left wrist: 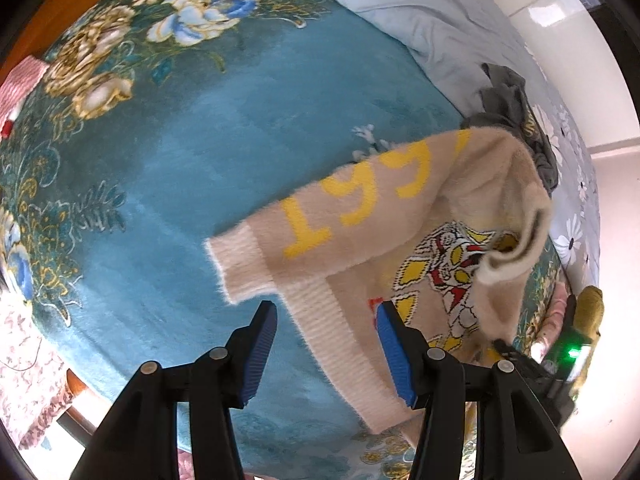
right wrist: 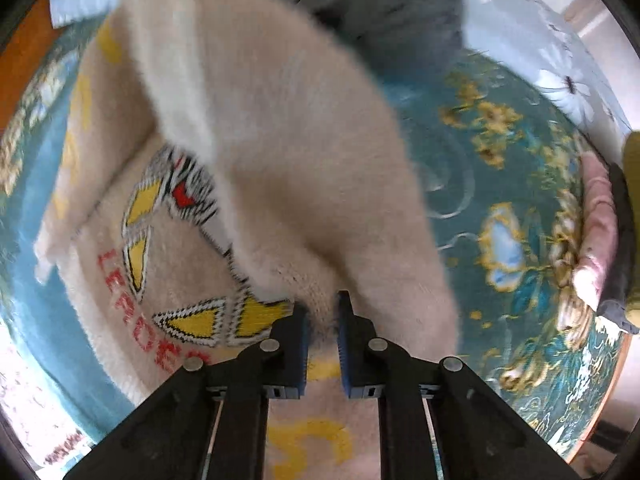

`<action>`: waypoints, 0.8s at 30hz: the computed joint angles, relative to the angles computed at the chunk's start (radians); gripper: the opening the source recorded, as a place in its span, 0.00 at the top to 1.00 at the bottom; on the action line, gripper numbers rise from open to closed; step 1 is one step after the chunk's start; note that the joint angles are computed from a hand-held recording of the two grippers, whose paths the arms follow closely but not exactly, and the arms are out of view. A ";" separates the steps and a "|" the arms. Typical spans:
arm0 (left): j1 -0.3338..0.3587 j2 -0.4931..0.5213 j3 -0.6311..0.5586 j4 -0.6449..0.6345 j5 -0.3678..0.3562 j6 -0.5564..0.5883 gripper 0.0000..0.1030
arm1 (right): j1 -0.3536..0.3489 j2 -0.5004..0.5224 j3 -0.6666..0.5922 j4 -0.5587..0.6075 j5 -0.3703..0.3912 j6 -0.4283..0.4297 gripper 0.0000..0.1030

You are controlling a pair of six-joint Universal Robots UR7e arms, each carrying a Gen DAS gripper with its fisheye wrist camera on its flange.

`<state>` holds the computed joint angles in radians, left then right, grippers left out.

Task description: Fold clothes

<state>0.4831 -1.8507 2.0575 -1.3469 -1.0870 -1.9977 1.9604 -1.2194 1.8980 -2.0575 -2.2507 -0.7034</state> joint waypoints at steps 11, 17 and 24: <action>0.037 0.045 -0.004 -0.086 0.011 0.061 0.46 | -0.036 0.192 -0.302 -0.072 -0.116 0.077 0.94; 0.023 -0.022 0.024 -0.034 0.005 -0.016 0.46 | -0.035 0.267 -0.379 -0.080 -0.151 0.153 0.94; -0.027 -0.183 0.107 0.069 -0.022 -0.201 0.45 | 0.004 0.226 -0.388 -0.106 -0.102 0.145 0.84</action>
